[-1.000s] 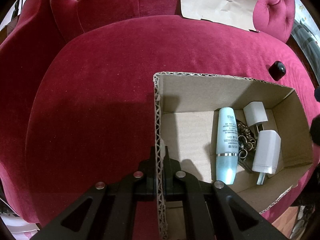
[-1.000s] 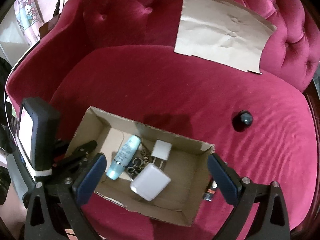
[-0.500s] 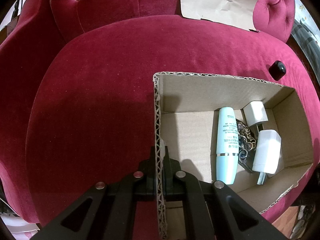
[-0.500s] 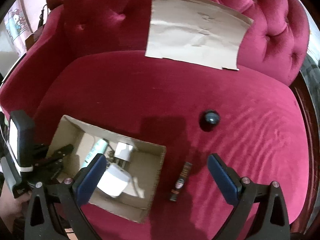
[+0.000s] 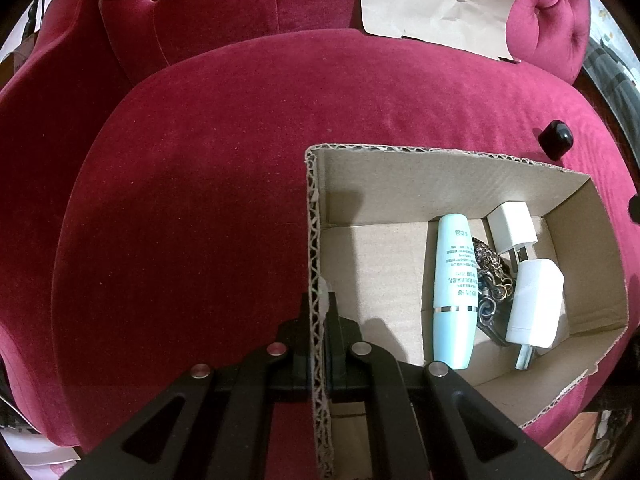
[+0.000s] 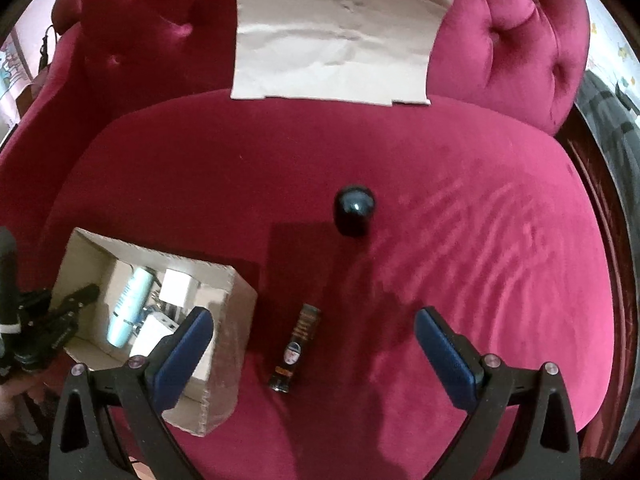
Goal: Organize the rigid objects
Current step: 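Move the right gripper over to the small brown bottle, then close the right gripper on the small brown bottle and lift it upright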
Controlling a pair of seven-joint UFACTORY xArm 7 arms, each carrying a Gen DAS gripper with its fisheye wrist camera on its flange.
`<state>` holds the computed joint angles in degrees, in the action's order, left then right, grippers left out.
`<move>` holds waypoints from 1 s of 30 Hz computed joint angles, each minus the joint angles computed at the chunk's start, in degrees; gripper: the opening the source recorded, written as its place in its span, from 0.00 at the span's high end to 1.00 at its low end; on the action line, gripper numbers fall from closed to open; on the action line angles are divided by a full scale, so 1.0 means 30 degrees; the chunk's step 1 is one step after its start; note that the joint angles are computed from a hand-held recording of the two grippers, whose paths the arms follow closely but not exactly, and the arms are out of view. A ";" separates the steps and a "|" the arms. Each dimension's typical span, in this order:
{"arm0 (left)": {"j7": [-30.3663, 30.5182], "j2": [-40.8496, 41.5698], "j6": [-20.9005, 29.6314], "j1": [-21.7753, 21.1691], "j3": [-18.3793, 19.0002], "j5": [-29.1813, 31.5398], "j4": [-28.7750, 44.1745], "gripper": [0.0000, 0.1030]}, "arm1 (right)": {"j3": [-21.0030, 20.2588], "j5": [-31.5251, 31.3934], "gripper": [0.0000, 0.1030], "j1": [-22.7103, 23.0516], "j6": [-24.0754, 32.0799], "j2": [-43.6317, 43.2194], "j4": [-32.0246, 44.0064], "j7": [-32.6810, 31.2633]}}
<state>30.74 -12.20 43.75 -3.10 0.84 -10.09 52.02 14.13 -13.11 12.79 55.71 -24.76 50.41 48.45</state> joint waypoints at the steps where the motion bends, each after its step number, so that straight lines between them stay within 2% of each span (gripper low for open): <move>1: 0.0021 -0.0013 0.0000 0.0007 0.0005 0.0014 -0.0004 0.96 | -0.0083 0.0102 0.00 0.0037 -0.0097 -0.0077 -0.0237 -0.0063; 8: 0.0044 0.0023 -0.0008 0.0018 0.0009 -0.0019 0.0008 0.96 | -0.0206 0.0465 0.02 0.0063 -0.0518 -0.0301 -0.1035 -0.0203; 10: 0.0041 0.0027 -0.0004 0.0021 0.0004 -0.0015 0.0014 0.96 | -0.0271 0.0618 0.09 0.0114 -0.0708 -0.0253 -0.1115 -0.0350; 12: 0.0024 0.0031 -0.0003 0.0026 0.0001 -0.0013 0.0018 0.96 | -0.0309 0.0768 0.28 0.0148 -0.0730 -0.0098 -0.1109 -0.0487; 15: 0.0078 0.0029 -0.0016 0.0030 0.0022 -0.0033 0.0010 0.97 | -0.0534 0.1329 0.42 0.0328 -0.1023 0.0168 -0.1247 -0.0876; 18: 0.0088 0.0032 -0.0018 0.0034 0.0021 -0.0045 0.0000 0.96 | -0.0561 0.1573 0.52 0.0418 -0.1240 0.0486 -0.1322 -0.1114; 30: 0.0076 0.0038 0.0045 0.0043 0.0020 -0.0054 0.0039 0.96 | -0.0870 0.2416 0.73 0.0726 -0.2151 0.2266 -0.1302 -0.1586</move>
<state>30.97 -12.09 43.89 -2.97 0.90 -10.25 52.14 11.52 -5.86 14.96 49.25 -17.96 46.50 43.69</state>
